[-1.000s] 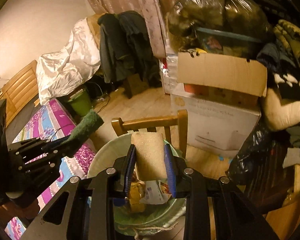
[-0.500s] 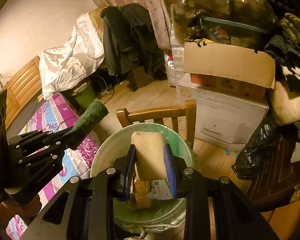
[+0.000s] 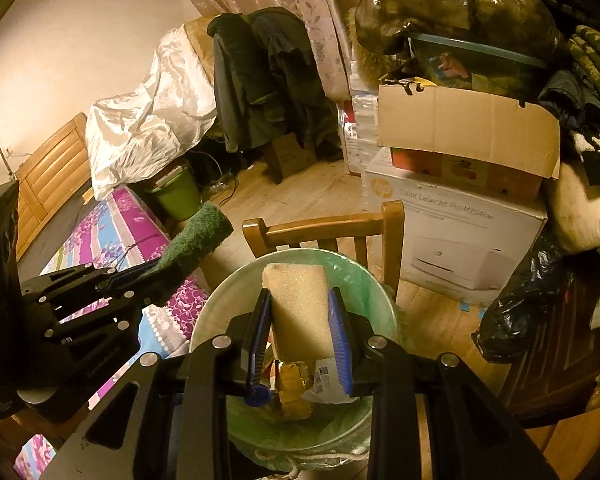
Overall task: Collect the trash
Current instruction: 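Open both tools to drop the scrubber and sponge into the bin, then swing both tools back toward the trash on the bed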
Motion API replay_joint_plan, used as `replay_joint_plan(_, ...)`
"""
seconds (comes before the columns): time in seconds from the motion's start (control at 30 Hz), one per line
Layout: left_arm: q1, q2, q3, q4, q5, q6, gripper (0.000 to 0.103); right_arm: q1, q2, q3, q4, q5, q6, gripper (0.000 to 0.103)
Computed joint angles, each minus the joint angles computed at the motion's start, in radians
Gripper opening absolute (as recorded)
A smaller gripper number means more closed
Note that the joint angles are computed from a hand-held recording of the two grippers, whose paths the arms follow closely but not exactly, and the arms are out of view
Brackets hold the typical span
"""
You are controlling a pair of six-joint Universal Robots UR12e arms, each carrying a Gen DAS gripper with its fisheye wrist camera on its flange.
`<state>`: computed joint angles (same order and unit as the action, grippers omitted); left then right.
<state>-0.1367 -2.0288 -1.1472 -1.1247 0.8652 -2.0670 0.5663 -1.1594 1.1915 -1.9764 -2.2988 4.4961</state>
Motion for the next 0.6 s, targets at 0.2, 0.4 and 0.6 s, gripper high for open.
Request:
replay_joint_plan(0.2, -0.001, 0.003, -0.009, 0.009, 0.007, -0.001, 0.013, -0.001, -0.002, 0.011, -0.02, -0.007, 0.007, 0.031)
replay_joint_plan(0.4, 0.0, 0.006, -0.019, 0.035, 0.004, -0.023, 0.05, 0.0, -0.005, 0.019, 0.01, -0.021, 0.037, 0.053)
replay_joint_plan(0.6, 0.001, 0.013, -0.031, 0.07, 0.001, -0.027, 0.05, 0.0, -0.011, 0.03, 0.007, -0.023, 0.042, 0.053)
